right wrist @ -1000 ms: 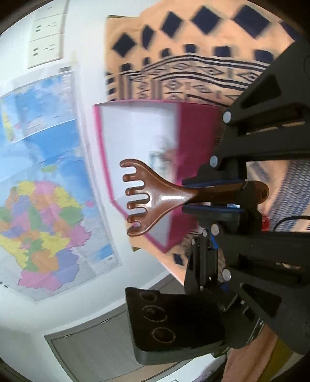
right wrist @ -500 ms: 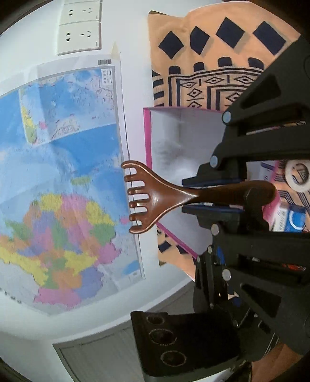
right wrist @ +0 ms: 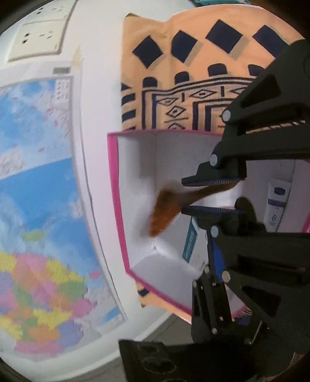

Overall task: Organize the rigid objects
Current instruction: 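Carry the brown comb into the magenta box and open the right gripper, then reach the right gripper down to the red plastic tool and grasp it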

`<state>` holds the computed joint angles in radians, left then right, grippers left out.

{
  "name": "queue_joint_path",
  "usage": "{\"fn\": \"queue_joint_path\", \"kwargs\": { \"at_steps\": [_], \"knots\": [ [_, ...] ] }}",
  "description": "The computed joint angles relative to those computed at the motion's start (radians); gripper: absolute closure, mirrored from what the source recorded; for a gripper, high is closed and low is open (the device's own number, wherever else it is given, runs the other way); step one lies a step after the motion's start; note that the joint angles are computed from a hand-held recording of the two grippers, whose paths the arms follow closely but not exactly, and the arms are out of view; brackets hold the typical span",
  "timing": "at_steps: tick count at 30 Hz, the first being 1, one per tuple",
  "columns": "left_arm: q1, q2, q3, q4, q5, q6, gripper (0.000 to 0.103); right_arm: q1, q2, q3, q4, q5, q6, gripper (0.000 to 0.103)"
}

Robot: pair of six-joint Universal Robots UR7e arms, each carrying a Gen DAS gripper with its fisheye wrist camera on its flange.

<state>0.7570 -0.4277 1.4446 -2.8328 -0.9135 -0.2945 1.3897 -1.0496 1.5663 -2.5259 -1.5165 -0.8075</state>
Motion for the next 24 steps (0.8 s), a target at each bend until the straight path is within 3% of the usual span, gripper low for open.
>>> {"fn": "queue_joint_path", "kwargs": {
  "at_steps": [7,9,17,24],
  "knots": [
    [-0.005,-0.035,0.07,-0.054,0.028,-0.025,0.071,-0.02,-0.048,0.047,-0.013,0.063,-0.009,0.083],
    [-0.017,-0.047,0.105,-0.098,0.04,-0.003,0.065,-0.029,-0.071,0.067,0.003,0.097,-0.021,0.083],
    [-0.087,-0.116,0.287,-0.291,0.096,0.03,0.051,-0.067,-0.203,0.188,0.085,0.238,-0.135,0.075],
    [-0.148,-0.176,0.461,-0.415,0.146,-0.033,0.05,-0.116,-0.312,0.28,0.184,0.299,-0.233,0.075]
  ]
}}
